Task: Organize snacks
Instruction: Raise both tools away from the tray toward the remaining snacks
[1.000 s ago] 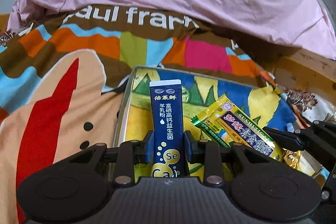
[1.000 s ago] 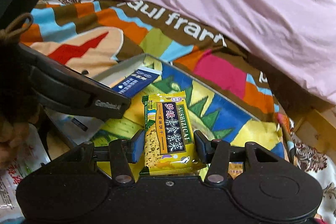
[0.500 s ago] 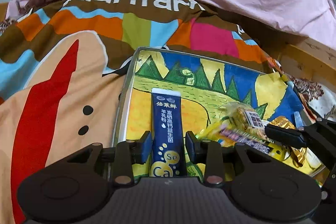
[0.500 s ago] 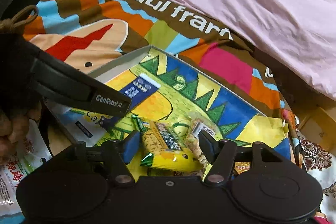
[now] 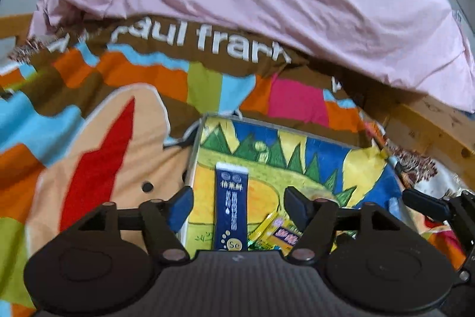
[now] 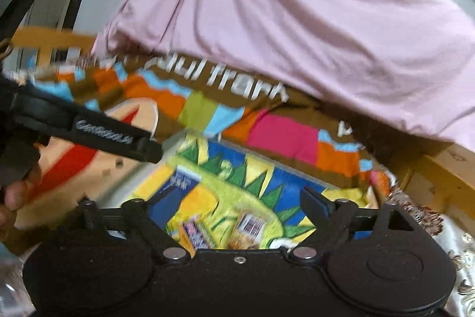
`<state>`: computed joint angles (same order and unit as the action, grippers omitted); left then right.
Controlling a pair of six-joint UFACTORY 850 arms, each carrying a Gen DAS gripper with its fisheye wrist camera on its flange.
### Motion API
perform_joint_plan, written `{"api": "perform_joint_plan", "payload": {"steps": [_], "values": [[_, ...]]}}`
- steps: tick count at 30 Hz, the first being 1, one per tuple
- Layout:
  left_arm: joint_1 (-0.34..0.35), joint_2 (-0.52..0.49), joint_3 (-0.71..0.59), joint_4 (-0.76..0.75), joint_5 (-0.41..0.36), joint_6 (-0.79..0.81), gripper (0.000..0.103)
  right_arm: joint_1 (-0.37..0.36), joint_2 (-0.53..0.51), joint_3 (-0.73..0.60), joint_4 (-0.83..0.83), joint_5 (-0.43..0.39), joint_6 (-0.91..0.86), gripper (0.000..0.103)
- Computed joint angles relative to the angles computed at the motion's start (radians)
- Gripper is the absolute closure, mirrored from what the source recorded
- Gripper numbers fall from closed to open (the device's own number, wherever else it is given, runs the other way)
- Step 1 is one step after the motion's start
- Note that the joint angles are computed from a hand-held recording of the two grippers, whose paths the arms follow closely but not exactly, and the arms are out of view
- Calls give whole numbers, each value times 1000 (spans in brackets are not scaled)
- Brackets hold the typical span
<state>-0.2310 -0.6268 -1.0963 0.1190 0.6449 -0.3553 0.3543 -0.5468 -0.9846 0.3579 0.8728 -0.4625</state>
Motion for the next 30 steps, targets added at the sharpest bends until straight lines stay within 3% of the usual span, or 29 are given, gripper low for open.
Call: {"api": "perform_joint_plan", "payload": {"steps": [3,7,14,30], "values": [[-11,64,68,-86,51,74,15,0,62,63,-19,57,49,6],[-28,151,158,-192,120,175,8,4,147,149,-35,127,106,3],[-55,310,333,-290,234,195,1,20,282,292,-49,183,198,1],[-123,550,624,-399,252,277,1,81,515,555,-11,188,250,1]]}}
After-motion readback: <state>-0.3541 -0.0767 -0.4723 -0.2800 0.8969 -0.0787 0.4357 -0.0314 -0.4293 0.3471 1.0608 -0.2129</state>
